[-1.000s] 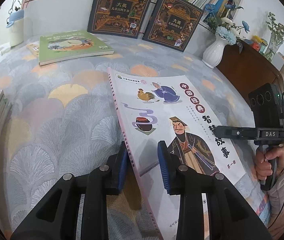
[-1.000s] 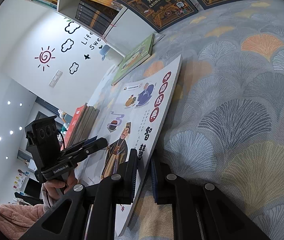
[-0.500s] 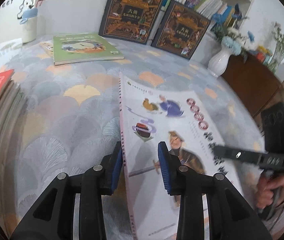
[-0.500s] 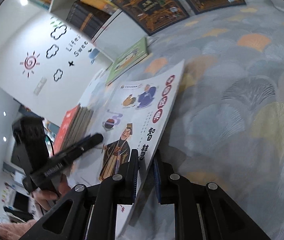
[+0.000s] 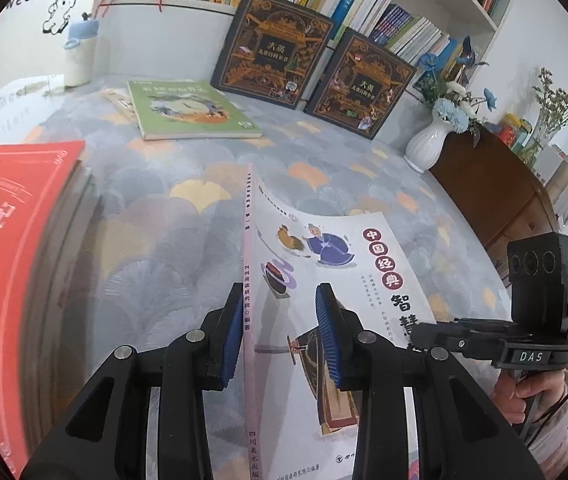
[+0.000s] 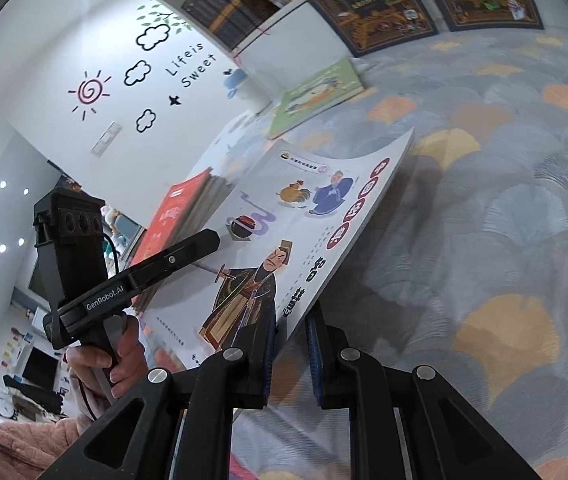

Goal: Organize books

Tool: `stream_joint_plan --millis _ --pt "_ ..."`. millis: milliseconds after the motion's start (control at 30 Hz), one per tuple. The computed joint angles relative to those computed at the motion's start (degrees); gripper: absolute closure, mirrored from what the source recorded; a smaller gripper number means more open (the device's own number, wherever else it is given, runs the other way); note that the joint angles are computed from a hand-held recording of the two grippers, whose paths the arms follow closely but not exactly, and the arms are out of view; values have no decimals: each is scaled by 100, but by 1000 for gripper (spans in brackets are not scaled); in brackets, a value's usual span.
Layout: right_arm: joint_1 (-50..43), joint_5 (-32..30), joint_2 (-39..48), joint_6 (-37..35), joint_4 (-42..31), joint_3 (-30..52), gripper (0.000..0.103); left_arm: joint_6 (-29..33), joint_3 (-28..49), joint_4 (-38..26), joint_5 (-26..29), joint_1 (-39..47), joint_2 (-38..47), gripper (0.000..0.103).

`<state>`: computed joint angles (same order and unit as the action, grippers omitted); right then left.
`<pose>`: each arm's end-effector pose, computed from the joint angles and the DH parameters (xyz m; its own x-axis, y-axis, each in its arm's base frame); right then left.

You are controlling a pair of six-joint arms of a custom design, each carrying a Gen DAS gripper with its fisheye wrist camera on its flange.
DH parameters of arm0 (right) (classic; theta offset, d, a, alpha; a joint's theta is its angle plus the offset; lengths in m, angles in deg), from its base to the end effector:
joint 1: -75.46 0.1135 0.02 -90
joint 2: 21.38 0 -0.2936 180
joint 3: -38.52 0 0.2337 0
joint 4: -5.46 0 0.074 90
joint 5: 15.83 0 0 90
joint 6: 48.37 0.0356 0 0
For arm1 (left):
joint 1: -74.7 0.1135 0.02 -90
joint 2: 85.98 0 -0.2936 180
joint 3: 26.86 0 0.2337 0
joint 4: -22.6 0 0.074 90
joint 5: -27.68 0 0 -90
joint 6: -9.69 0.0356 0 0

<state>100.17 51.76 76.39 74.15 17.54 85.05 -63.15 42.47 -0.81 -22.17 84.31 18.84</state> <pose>0.2568 0.1331 0.1547 -0.8358 0.1625 -0.5244 -0.2439 0.7459 0.6198 0.3368 0.0337 0.1750 -0.7474 0.1022 -0.6564 0.4409 0.8154 -0.3751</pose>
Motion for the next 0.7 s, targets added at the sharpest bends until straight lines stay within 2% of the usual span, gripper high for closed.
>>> stream_joint_plan --millis 333,700 --pt "203 105 -319 37 -77 230 88 186 251 -442 383 316 -399 71" --pt "517 267 -487 -238 -849 1276 88 456 969 -1124 690 846 -474 70"
